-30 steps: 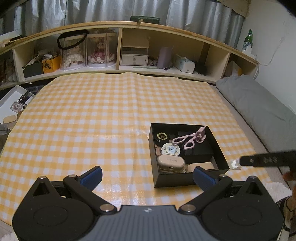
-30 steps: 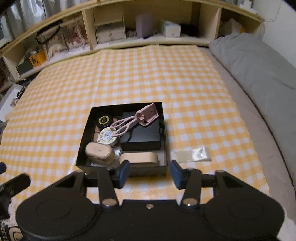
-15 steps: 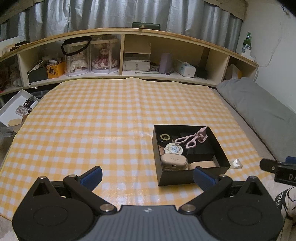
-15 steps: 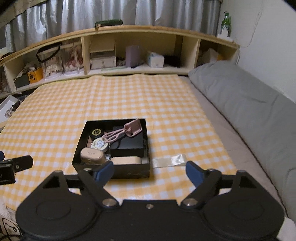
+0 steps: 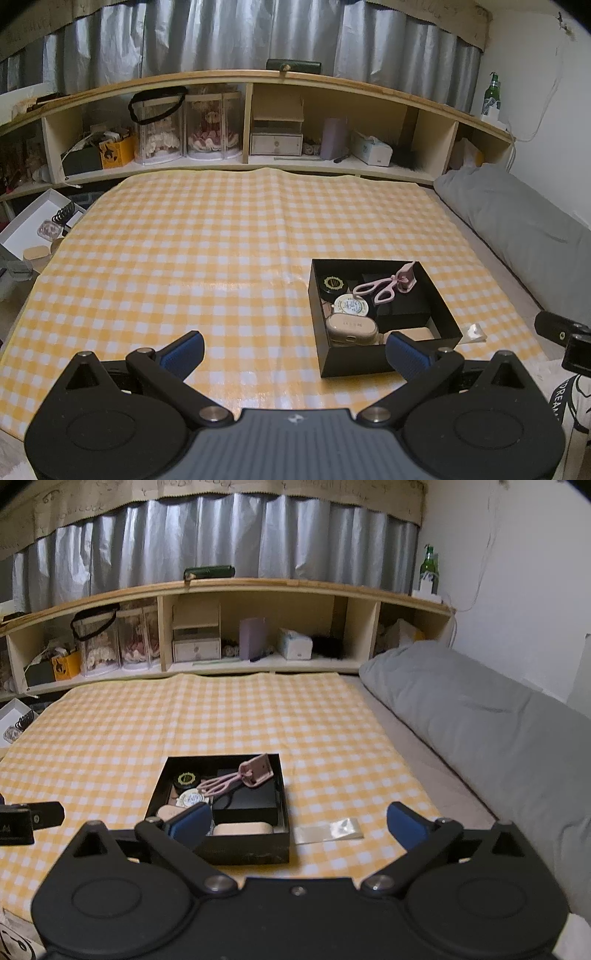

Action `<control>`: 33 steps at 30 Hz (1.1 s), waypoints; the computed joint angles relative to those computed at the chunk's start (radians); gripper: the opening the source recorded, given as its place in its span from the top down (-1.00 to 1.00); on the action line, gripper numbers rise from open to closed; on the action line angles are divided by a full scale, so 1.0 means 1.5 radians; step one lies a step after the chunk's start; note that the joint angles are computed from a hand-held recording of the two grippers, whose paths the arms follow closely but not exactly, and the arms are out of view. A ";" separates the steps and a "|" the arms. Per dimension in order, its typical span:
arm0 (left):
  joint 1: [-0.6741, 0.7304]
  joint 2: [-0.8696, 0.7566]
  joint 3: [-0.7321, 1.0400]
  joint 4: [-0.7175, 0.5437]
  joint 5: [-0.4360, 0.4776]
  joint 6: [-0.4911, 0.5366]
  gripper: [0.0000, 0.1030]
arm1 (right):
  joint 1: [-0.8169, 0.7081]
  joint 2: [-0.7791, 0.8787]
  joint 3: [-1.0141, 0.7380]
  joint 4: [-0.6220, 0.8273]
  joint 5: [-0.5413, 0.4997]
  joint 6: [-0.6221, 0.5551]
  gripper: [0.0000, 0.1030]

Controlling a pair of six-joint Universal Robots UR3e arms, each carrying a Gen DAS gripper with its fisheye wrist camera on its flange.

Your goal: Organize rigid objects

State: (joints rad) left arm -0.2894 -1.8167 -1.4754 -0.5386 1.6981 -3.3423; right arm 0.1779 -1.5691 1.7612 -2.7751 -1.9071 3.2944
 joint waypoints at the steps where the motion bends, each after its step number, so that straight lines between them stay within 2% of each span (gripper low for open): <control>1: -0.001 0.002 -0.004 0.007 0.001 0.000 -1.00 | 0.003 -0.002 0.006 -0.010 -0.004 0.000 -0.99; 6: -0.002 0.009 -0.021 0.037 0.000 0.005 -1.00 | 0.008 -0.004 0.028 -0.055 -0.005 -0.005 -0.99; 33: -0.008 0.013 -0.032 0.053 0.008 0.008 -1.00 | 0.005 -0.003 0.032 -0.066 -0.002 0.007 -0.99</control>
State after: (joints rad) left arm -0.3012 -1.7976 -1.5228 -0.4592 1.7107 -3.3298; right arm 0.1861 -1.5733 1.8095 -2.8739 -1.9095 3.3056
